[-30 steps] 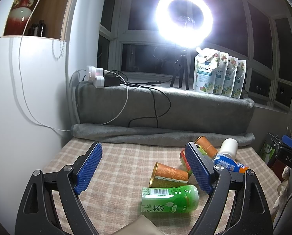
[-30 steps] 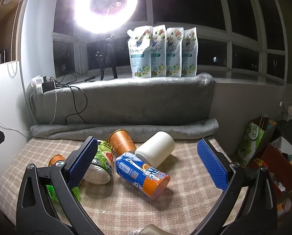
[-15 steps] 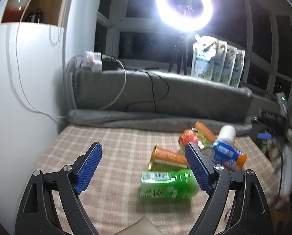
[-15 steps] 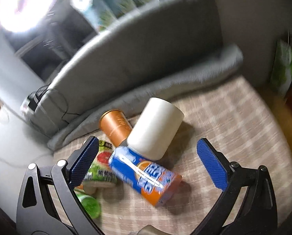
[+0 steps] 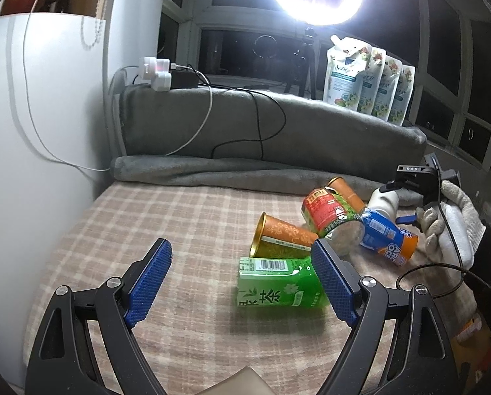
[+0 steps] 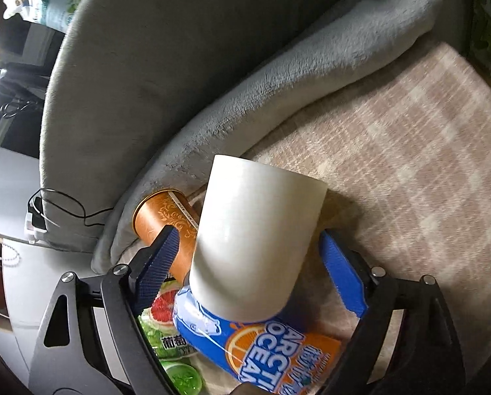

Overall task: Flip cup upright
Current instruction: 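Reach the right gripper to the white cup lying on its side and close on it, then lift the white cup with the right gripper and rotate it rim-up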

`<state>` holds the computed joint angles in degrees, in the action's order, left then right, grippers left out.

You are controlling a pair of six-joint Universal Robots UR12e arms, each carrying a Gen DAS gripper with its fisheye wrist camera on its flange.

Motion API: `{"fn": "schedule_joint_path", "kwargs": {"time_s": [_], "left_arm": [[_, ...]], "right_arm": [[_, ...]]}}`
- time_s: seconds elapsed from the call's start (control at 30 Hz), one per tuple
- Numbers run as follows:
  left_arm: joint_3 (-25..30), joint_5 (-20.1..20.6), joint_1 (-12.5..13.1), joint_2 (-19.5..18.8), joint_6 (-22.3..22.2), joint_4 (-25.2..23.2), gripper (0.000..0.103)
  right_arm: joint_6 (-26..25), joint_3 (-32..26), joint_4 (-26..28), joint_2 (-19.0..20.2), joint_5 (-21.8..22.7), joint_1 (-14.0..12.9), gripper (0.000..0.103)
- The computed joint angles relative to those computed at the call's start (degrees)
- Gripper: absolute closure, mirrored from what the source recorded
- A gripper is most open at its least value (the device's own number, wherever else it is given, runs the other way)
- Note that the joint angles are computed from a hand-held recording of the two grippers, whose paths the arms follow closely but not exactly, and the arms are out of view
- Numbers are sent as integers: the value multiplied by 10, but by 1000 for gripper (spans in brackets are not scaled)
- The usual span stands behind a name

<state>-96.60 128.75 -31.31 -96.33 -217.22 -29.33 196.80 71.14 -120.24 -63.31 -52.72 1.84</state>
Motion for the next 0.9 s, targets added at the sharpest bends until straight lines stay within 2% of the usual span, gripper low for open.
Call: {"fn": "schedule_joint_path", "kwargs": {"time_s": [0.17,0.33,0.57,0.9], "left_arm": [[-1,5,1,1,-4,-3,17],[0,9,1,1,-5,-3,17],[1,11,1,1,-6,-6,17],[2,12,2,0,-4,-6,17]], "right_arm": [[9,-14,13,12,4,5,22],[19,-15,5,18,15,5,23],[5,1,2,10,33,-13,24],[8,11,-42,1,56,-32,24]]}}
